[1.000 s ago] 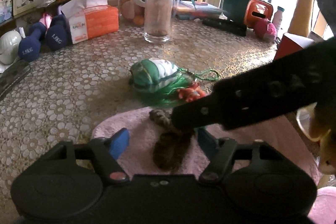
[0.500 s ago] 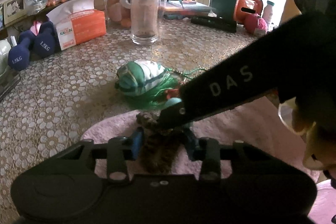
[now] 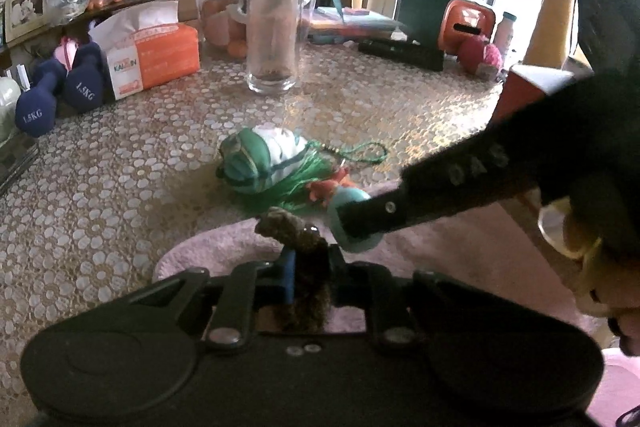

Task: Organize objects
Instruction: 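Grasp the brown pinecone with the left tool while the right tool grasps the blue egg, then carry the brown pinecone and blue egg in both tools over the shoebox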

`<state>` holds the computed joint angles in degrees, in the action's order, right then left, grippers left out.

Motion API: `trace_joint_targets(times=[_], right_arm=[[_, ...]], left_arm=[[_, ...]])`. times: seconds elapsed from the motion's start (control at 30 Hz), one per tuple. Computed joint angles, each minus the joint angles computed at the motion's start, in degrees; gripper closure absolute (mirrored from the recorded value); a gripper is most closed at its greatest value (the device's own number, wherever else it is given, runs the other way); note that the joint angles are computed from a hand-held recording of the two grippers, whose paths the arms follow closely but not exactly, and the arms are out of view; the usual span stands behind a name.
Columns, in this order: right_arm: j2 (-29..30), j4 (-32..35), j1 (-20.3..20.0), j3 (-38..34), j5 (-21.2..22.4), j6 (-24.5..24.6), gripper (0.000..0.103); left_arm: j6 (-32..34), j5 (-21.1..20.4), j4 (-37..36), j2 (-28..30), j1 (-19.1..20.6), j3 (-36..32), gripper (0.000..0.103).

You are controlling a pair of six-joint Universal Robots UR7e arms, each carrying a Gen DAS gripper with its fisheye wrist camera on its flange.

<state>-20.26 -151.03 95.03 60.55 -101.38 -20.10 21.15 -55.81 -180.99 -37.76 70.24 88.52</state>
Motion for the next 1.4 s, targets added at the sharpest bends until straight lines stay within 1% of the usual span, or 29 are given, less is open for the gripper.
trace_joint_targets(times=[0.17,0.3,0.5,0.7,0.83,1.07,1.23,1.4], right_arm=[[-4.41,-3.56,0.06,6.09,1.43,-0.21,0.083],[-9.02,-7.05,0.07,11.67,2.82,-0.15,0.083],[-16.54,-11.99,-0.32,19.73,4.47,-0.04,0.083],[-23.79,-16.75,-1.50,26.63,5.41,-0.80,0.083],[-28.18,-19.08,-2.91,30.12,5.51,-1.18,0.083],[-33.79,-22.60,-6.10,33.21,5.11,-1.58,0.083],[-35.88,-23.58,-8.47,32.94,4.10,-1.30,0.083],[-36.04,-23.05,-10.68,30.97,2.54,-1.27,0.083]], left_arm=[[-1.70,-1.12,0.46,-2.09,-1.17,1.28,0.090],[-3.47,-1.97,1.31,-4.37,-2.98,2.97,0.090],[-4.12,-2.82,2.12,-6.75,-6.68,5.23,0.090],[-4.11,-3.94,2.61,-7.16,-10.69,6.24,0.090],[-1.72,-2.55,1.12,-5.34,-13.66,5.63,0.090],[-2.76,-4.02,3.98,-1.39,-16.24,1.79,0.090],[-2.50,-4.47,6.49,2.09,-17.41,-1.72,0.090],[-2.96,-4.85,9.96,5.74,-17.96,-5.57,0.090]])
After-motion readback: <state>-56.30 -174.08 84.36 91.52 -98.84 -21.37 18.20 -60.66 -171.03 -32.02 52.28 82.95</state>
